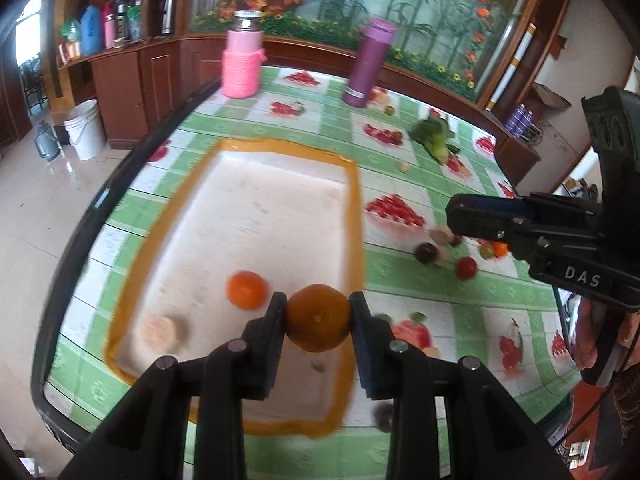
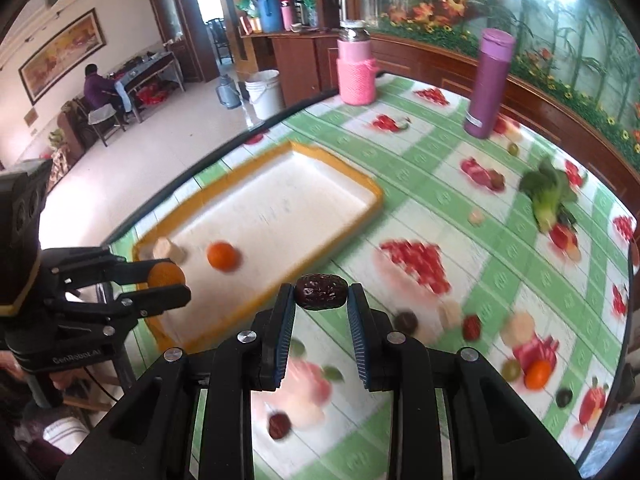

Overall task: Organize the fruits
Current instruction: 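Carry the orange and date into the white tray and open both tools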

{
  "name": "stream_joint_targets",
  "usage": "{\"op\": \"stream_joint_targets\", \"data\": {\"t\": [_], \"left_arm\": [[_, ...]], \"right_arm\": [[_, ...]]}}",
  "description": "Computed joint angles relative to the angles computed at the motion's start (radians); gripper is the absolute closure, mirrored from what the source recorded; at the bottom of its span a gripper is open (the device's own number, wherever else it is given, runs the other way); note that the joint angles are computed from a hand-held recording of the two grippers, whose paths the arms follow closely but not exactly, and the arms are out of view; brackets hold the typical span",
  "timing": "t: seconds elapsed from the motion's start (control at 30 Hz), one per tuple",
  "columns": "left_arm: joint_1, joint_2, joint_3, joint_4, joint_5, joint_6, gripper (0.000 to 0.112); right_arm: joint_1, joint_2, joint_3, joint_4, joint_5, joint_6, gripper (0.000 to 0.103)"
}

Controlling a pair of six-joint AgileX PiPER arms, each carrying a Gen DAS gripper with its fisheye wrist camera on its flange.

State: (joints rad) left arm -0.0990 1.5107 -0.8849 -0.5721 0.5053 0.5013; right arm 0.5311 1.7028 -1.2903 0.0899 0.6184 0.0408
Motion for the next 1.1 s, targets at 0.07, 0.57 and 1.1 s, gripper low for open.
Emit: {"op": "stream_joint_targets", "data": {"t": [0.07,0.57,1.1], "left_arm": [[0.054,0.042,-0.041,-0.008,0.009,0.028,0.078],[0.149,0.370,-0.316,0.101,0.049,-0.011,0.078],[0.125,0.470,-0.377,0.194,0.034,-0.108,0.077]], "right_arm": [[0.017,0.078,-0.104,-0.005,0.022,0.014,0.077],[0.047,0.595,-0.707,-0.061,0.227,0.068,0.077],[0.034,0.791,-0.954,-0.078,0.370,0.046,0.075]]}}
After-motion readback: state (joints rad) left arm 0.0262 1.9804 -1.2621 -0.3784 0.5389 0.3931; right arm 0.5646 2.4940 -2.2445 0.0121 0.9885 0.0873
